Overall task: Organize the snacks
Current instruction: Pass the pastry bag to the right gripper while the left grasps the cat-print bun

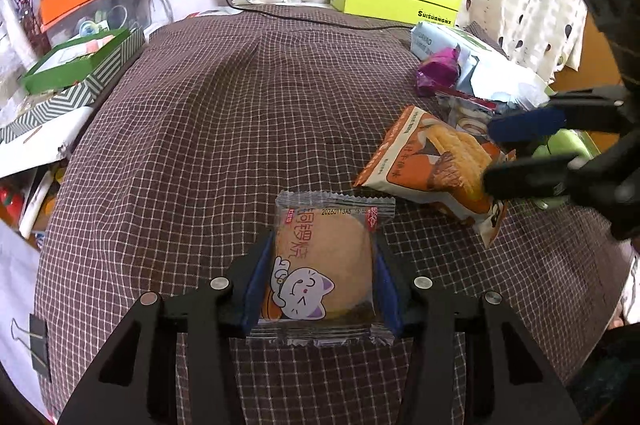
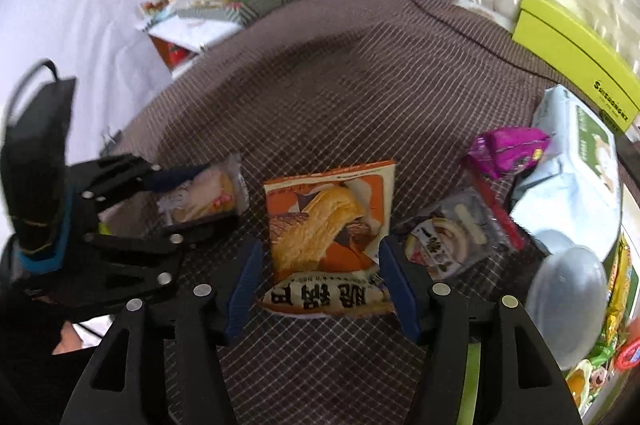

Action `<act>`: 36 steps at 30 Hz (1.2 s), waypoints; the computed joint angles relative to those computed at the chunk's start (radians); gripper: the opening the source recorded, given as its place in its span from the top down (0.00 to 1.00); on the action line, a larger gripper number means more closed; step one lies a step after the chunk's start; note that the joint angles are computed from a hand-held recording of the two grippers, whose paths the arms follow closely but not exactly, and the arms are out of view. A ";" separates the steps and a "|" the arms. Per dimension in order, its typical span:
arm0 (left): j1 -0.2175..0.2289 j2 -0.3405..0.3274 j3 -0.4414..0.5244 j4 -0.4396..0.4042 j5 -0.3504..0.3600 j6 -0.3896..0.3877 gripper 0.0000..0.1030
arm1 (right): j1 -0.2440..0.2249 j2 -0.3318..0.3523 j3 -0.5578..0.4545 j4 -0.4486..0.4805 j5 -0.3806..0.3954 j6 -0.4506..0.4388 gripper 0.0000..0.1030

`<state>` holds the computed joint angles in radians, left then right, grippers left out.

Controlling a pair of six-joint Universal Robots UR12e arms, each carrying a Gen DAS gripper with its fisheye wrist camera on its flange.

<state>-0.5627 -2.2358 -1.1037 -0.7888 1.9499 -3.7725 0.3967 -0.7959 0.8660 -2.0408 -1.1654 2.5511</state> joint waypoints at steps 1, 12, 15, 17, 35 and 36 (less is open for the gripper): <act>-0.001 -0.001 0.002 -0.002 0.002 0.000 0.53 | 0.007 0.005 -0.004 -0.005 -0.028 0.003 0.42; -0.005 -0.006 0.016 -0.022 0.019 -0.094 0.53 | 0.005 -0.027 0.066 -0.098 -0.013 0.025 0.56; -0.007 -0.008 0.023 -0.024 0.022 -0.114 0.53 | -0.004 -0.040 0.089 -0.128 0.013 0.049 0.56; -0.009 -0.010 0.028 -0.026 0.029 -0.124 0.53 | -0.012 -0.053 0.107 -0.159 0.035 0.068 0.56; -0.029 -0.041 0.128 0.041 0.084 -0.105 0.53 | -0.074 -0.131 0.216 -0.371 0.147 0.239 0.56; -0.029 -0.046 0.137 0.044 0.084 -0.098 0.53 | -0.076 -0.135 0.222 -0.381 0.147 0.247 0.56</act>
